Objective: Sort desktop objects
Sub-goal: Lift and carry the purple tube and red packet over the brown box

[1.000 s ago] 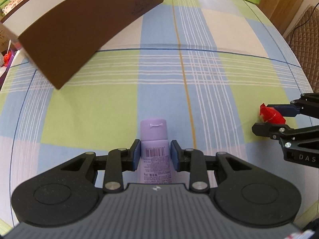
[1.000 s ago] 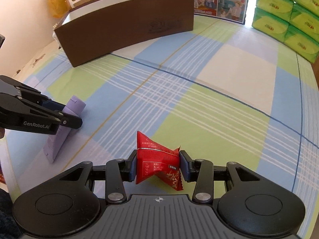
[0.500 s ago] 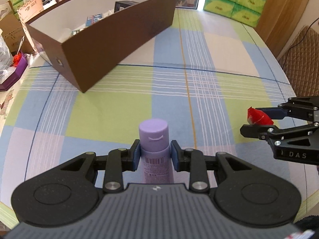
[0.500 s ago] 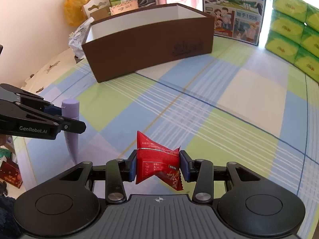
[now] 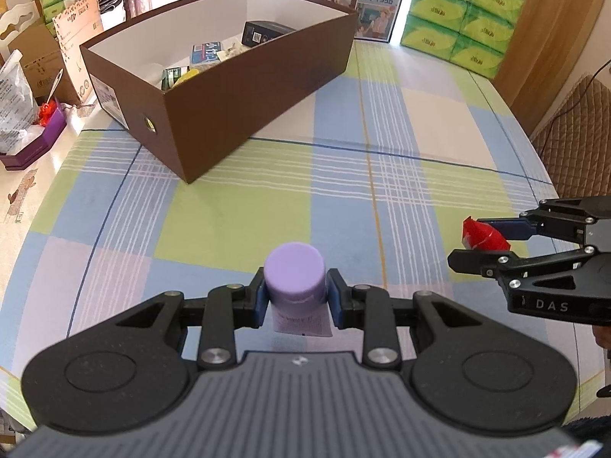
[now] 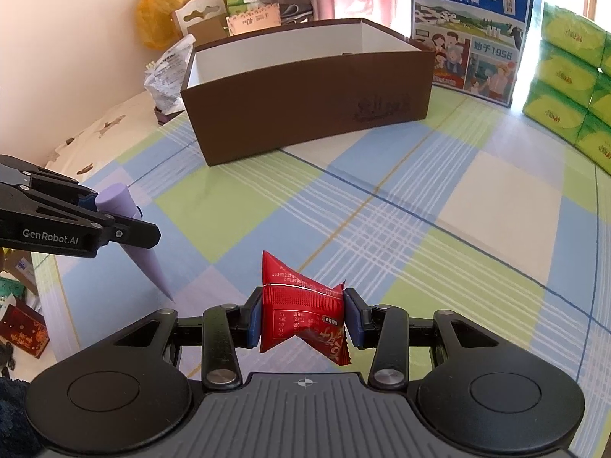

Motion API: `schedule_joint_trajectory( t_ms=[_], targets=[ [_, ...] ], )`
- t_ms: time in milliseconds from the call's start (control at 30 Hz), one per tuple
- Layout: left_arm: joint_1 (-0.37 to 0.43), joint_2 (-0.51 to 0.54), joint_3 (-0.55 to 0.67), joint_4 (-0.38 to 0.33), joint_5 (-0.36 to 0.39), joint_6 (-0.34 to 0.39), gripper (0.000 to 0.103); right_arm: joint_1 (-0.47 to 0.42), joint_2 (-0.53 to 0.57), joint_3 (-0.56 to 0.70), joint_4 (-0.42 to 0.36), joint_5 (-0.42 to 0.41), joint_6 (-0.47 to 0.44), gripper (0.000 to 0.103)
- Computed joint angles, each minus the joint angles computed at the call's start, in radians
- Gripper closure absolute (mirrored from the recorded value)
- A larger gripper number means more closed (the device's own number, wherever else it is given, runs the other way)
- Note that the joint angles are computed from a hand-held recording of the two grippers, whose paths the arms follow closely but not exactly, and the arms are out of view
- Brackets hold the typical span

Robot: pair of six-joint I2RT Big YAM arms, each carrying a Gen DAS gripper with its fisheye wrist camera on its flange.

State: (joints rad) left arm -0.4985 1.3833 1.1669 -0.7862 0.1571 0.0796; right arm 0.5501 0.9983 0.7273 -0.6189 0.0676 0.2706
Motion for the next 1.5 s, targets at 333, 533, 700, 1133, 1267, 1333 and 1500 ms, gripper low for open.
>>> schedule_joint_trajectory(
  t_ms=[333, 533, 700, 1133, 1267, 1333, 1500],
  targets=[
    [0.01, 0.007, 0.031, 0.0, 0.022, 0.002, 0.077, -0.011, 0.013, 0.023, 0.006, 0.0, -0.012, 0.063],
    [0.016, 0.015, 0.053, -0.002, 0.037, 0.005, 0.077, -0.022, 0.03, 0.041, 0.006, -0.004, -0.025, 0.063],
    [0.022, 0.018, 0.081, 0.006, 0.056, 0.01, 0.077, -0.036, 0.059, 0.073, 0.008, 0.003, -0.042, 0.063],
    [0.062, 0.052, 0.188, 0.022, 0.132, 0.026, 0.077, -0.069, 0.13, 0.165, 0.025, 0.008, -0.09, 0.063],
    [0.078, 0.074, 0.232, 0.028, 0.156, 0.03, 0.077, -0.081, 0.165, 0.21, 0.042, -0.007, -0.105, 0.063],
    [0.087, 0.085, 0.254, 0.034, 0.167, 0.035, 0.077, -0.089, 0.183, 0.235, 0.055, -0.021, -0.114, 0.063],
    [0.107, 0.12, 0.318, 0.051, 0.176, 0.051, 0.077, -0.104, 0.24, 0.314, 0.09, -0.041, -0.144, 0.063]
  ],
)
